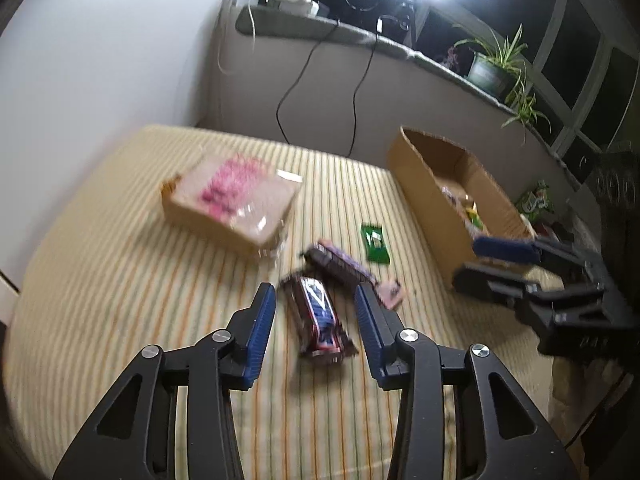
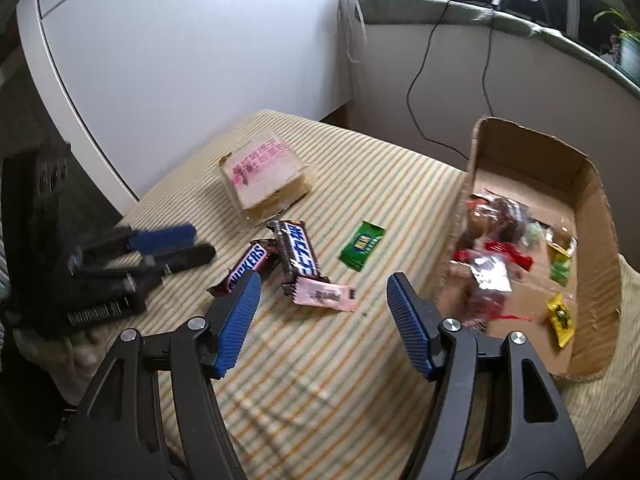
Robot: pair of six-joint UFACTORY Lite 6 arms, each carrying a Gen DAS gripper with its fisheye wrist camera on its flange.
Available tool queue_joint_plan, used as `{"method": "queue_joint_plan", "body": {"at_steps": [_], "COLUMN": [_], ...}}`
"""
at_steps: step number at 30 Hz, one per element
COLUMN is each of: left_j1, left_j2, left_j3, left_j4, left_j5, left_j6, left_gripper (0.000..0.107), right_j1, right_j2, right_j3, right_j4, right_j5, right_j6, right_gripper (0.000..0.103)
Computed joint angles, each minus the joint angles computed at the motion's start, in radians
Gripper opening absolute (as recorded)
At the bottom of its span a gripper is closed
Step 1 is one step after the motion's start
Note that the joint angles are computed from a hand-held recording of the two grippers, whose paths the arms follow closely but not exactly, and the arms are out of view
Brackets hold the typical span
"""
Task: Organize snacks
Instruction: 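Move both open grippers back over the chocolate bars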
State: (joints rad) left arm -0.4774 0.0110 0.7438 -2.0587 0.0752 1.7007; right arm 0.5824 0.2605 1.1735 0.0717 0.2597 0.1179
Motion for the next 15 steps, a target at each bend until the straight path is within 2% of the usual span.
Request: {"method": "queue_joint_plan", "body": {"at_steps": [6, 11, 15], "left_j1": [-0.012, -0.018, -0.022], "left_j2": [0.047, 0.088, 0.126], "left_j3": [0.001, 0.014, 0.039], "left_j4": [0.012, -0.063, -0.051], "left_j5": [0.031, 0.040, 0.040], "left_j6": [-0.012, 0.069, 0.060], "left_gripper": [0.039, 0.039, 0.039], "right_j1": [0.020, 0.026, 0.007], "right_j2": [0.151, 0.283, 0.383], "right_j3": [0.183, 0.336, 0.442], "right_j4": [0.019, 0.004, 0.065], "right_j5": [0.080, 0.149, 0.192], "right_j6": [-0.008, 0.018, -0.004], "right_gripper": [0.068, 0.052, 0.048]}}
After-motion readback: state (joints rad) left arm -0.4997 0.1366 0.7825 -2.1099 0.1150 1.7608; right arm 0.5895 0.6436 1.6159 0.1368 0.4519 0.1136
